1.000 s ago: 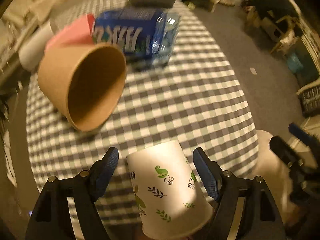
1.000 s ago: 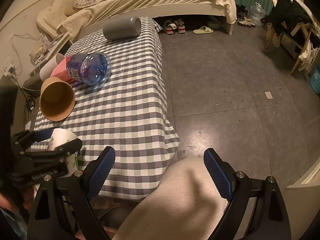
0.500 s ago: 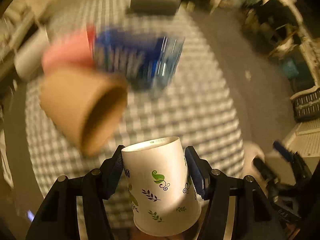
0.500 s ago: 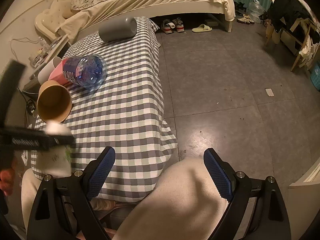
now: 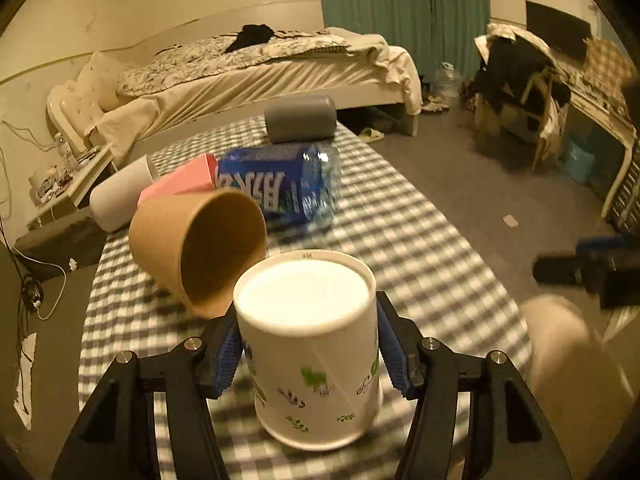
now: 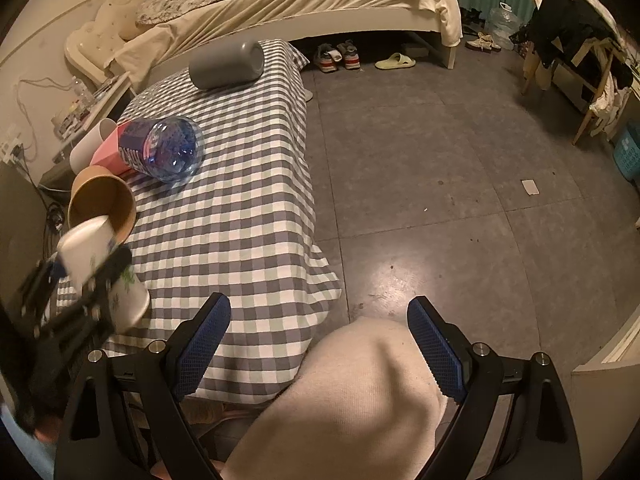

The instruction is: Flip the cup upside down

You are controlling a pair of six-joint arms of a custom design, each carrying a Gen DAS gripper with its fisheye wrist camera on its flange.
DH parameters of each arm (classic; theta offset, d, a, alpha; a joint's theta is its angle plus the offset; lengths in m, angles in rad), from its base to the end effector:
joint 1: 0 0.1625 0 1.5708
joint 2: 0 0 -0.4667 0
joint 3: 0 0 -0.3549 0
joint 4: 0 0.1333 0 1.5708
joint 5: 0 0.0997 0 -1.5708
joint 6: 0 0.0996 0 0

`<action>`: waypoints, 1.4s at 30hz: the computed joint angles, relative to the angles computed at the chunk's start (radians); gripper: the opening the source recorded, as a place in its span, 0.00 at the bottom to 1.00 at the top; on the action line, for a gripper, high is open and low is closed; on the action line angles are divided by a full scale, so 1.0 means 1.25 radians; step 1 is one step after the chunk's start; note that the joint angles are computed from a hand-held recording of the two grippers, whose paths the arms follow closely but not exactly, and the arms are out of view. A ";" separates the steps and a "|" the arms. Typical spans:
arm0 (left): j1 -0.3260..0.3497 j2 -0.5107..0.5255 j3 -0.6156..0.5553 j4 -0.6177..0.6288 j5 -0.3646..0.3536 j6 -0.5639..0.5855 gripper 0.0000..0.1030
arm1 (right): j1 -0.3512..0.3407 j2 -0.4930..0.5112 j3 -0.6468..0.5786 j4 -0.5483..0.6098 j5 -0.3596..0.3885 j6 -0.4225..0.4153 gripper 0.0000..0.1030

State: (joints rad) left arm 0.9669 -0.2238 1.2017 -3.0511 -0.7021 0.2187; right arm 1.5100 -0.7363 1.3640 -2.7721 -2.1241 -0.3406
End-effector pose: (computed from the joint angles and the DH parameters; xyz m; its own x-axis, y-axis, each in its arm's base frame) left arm -0.2659 -0.7541 -0.0366 -0.6148 0.2191 -0.7577 0.6465 0.6903 -0.3249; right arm 0.0345 -0.7663 0.2504 -0.8012 0.0369 0.5973 -0.2298 0.9026 -0.3640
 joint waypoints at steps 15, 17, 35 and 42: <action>-0.003 -0.059 0.058 0.088 -0.043 -0.169 0.76 | 0.022 -0.011 0.047 -0.050 0.012 -0.043 0.88; -0.006 -0.065 0.060 0.082 -0.045 -0.171 0.77 | 0.025 -0.016 0.054 -0.061 0.018 -0.049 0.88; -0.062 -0.194 0.253 -0.140 0.064 -0.195 0.88 | 0.080 -0.054 0.194 -0.301 0.112 -0.204 0.88; -0.063 -0.218 0.339 -0.180 0.082 -0.245 0.94 | 0.083 -0.051 0.267 -0.400 0.139 -0.237 0.92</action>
State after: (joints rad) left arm 0.8885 -0.4969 1.6251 -3.2765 -0.5993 -0.0872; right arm 1.6140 -0.8006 1.6980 -3.2724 -1.9509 -0.6363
